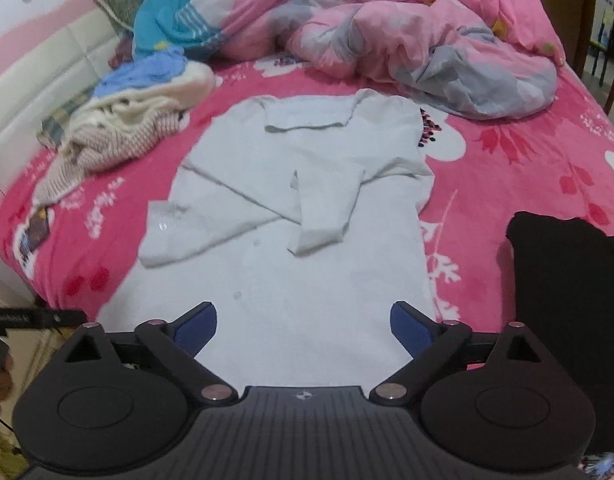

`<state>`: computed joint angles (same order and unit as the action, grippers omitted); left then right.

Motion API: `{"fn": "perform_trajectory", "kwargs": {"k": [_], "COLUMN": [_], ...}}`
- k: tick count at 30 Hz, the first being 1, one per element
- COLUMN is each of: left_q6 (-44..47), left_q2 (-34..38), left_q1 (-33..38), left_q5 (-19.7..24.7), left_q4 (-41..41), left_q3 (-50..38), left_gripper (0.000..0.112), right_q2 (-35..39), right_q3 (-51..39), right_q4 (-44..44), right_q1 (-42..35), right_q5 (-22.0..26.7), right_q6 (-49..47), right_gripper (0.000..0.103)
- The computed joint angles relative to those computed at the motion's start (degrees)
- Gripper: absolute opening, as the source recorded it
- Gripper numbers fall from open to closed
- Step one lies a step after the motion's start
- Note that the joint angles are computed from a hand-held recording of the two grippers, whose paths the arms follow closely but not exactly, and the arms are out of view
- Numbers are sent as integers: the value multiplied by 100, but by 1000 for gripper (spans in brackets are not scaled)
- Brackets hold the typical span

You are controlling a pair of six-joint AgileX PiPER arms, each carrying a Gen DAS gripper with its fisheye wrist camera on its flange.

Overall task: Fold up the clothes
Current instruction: 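Lift both tools back from the shirt with the sleeves folded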

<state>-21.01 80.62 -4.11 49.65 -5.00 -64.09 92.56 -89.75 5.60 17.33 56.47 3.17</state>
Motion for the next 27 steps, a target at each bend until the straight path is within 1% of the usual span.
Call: {"fn": "perform_trajectory", "kwargs": {"k": [2, 4, 7, 9, 11, 13, 14, 18, 19, 21, 24, 27], "left_q6": [-288, -640, -1300, -1639, -1771, -1582, -1648, -2347, -2406, -2327, -2042, -2020], "left_q2": [-73, -160, -292, -325, -305, -300, -307, -415, -452, -416, -132, -166], "left_q1": [-71, -147, -384, -576, -705, -713, -769, -1138, -1163, -1182, -1303, -1276], "left_q5": [30, 25, -25, -1, 61, 95, 111, 132, 107, 205, 666, 588], "left_q4": [227, 475, 1125, 1603, 1911, 1894, 2014, 2767, 2819, 2806, 2811, 2718], "left_q3": [32, 76, 147, 155, 119, 77, 82, 233, 273, 213, -112, -69], "left_gripper": [102, 102, 102, 102, 102, 102, 102, 102, 102, 102, 102, 102], "right_q2": [-74, -51, -58, -74, -96, -116, -121, -174, -198, -273, -395, -348], "right_q3": [100, 75, 93, 113, 132, 150, 152, 198, 222, 317, 493, 404], "right_q4": [-301, -588, -864, -904, -892, -843, -792, -737, -760, -805, -816, -718], "right_q1": [161, 297, 461, 495, 505, 499, 484, 473, 484, 497, 492, 469], "right_q5": [-65, 33, 113, 125, 95, 66, 58, 17, -7, -118, -304, -112], "right_q6": [206, 384, 537, 625, 647, 599, 523, 293, 266, 221, 167, 148], "right_gripper": [101, 101, 101, 102, 102, 102, 102, 102, 102, 102, 102, 102]}}
